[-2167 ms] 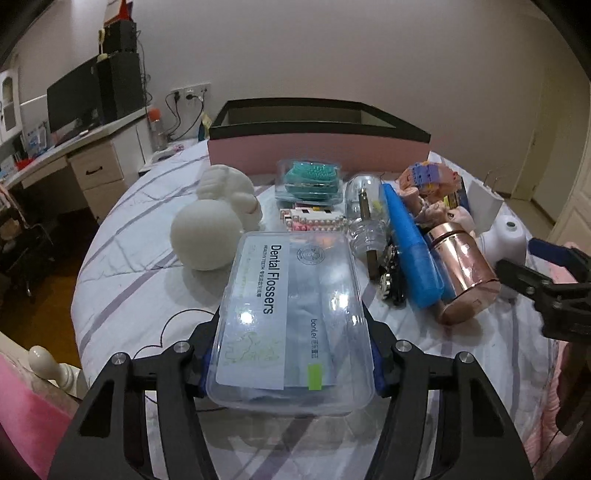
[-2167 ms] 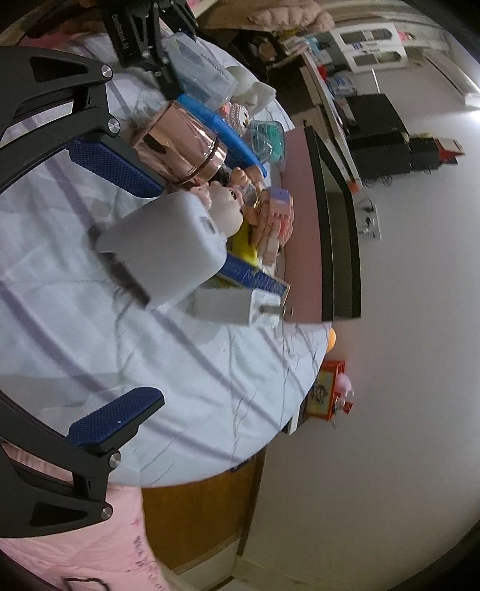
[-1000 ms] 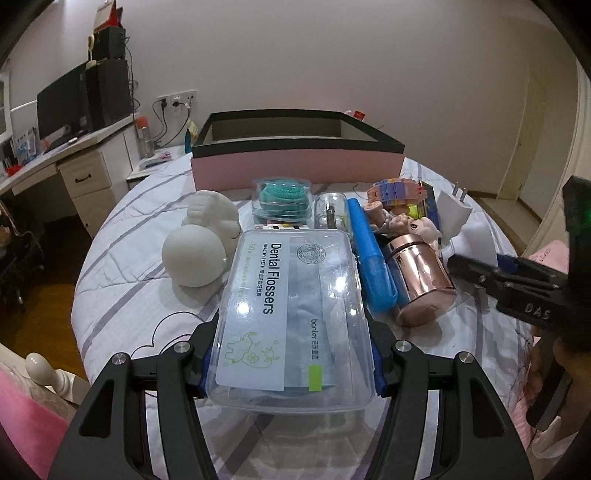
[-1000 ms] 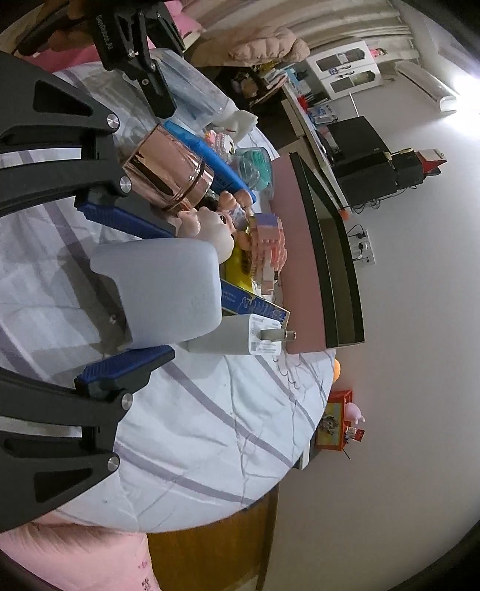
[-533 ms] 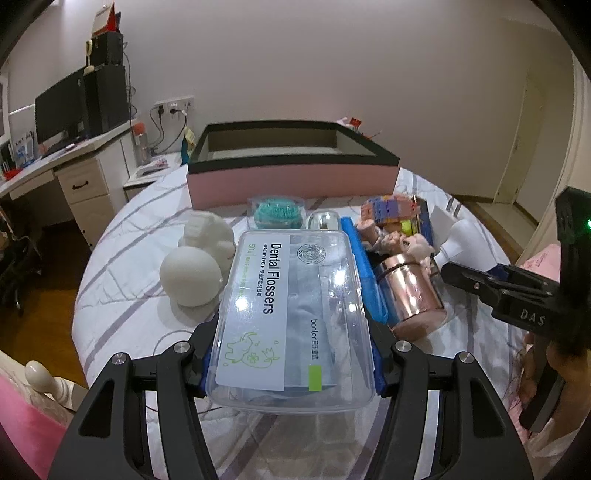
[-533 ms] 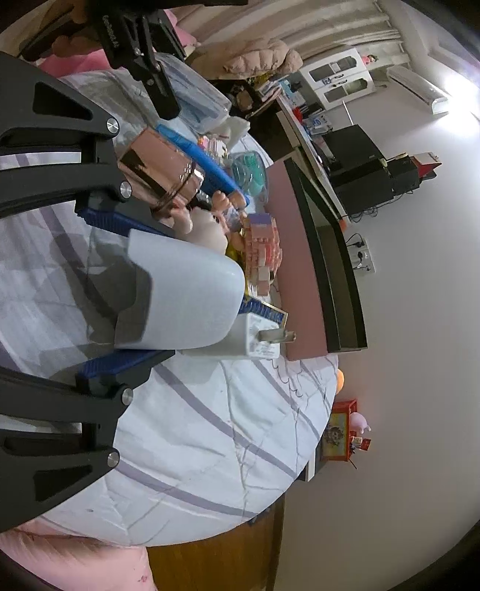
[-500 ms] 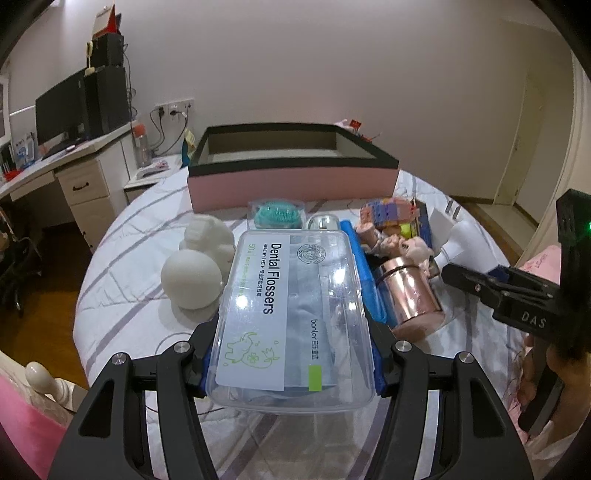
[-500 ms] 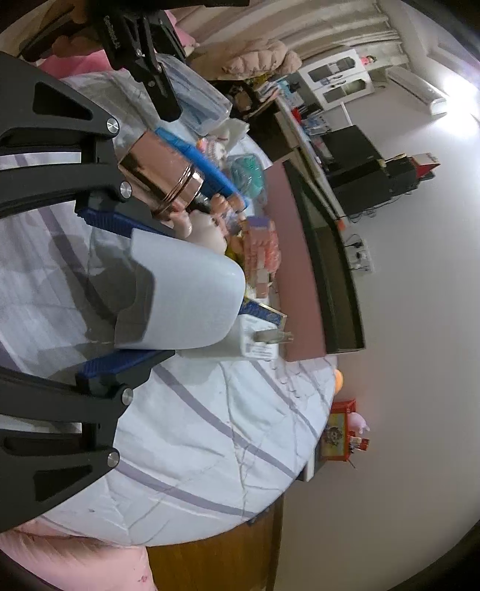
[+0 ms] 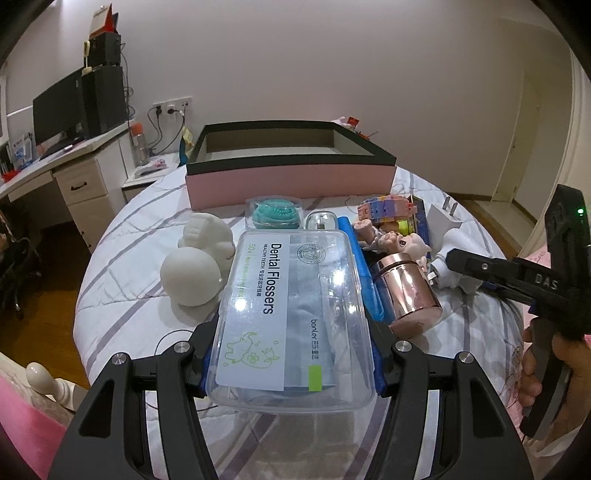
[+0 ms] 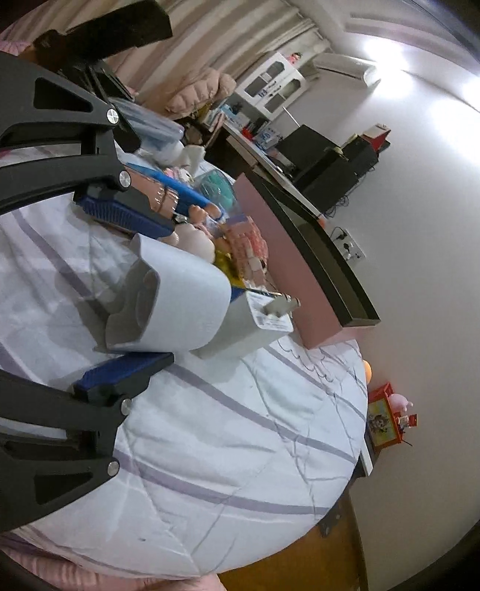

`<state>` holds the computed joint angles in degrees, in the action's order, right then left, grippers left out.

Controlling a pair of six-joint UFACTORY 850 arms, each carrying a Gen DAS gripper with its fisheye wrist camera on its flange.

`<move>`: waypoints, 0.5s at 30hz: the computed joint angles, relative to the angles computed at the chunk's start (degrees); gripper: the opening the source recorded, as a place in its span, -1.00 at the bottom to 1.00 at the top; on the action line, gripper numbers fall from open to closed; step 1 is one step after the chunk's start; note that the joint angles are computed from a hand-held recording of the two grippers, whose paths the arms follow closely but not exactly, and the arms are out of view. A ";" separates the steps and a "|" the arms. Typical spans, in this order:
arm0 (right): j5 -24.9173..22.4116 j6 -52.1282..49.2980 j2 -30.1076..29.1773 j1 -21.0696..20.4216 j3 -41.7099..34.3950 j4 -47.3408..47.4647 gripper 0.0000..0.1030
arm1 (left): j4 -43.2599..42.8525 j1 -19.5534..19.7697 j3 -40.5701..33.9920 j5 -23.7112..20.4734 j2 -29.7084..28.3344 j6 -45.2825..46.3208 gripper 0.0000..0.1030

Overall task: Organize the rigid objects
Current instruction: 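Lift both held objects and carry them over the pink storage box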

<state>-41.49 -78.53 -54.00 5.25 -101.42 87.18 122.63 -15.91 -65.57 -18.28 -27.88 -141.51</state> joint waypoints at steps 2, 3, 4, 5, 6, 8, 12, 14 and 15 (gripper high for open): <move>0.07 0.99 -0.43 0.14 -0.58 0.27 0.24 | -0.33 0.02 -0.11 0.14 -0.04 0.54 0.20; 0.71 1.31 -0.44 0.28 -0.63 0.87 0.24 | -0.60 0.00 -0.19 0.17 -0.08 0.81 0.20; 0.86 1.47 -0.53 0.34 -0.70 1.30 0.24 | -0.47 0.03 -0.15 0.29 -0.04 0.70 0.20; 1.06 1.54 -0.65 0.43 -0.90 1.61 0.24 | -0.15 0.03 -0.13 0.42 -0.02 0.43 0.20; 1.64 1.14 -0.56 0.59 -0.81 2.12 0.22 | -0.12 0.03 -0.10 0.46 0.02 0.45 0.20; 4.12 0.27 -0.24 1.27 -0.77 1.13 0.11 | -0.34 0.02 -0.15 0.54 0.01 0.70 0.20; 7.77 -4.91 1.69 2.23 1.52 1.34 0.11 | 1.31 -0.16 0.25 -0.16 0.41 -0.92 0.20; 9.06 -8.34 2.95 2.45 3.38 3.71 0.11 | 1.95 -0.25 0.54 -0.70 0.84 -1.68 0.20; 9.54 -9.98 3.52 2.47 4.25 4.74 0.11 | 2.12 -0.32 0.64 -1.04 1.10 -1.80 0.20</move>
<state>-31.95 -88.51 -50.47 7.73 -97.17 91.92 124.75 -16.24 -64.92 -19.32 -26.78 -143.31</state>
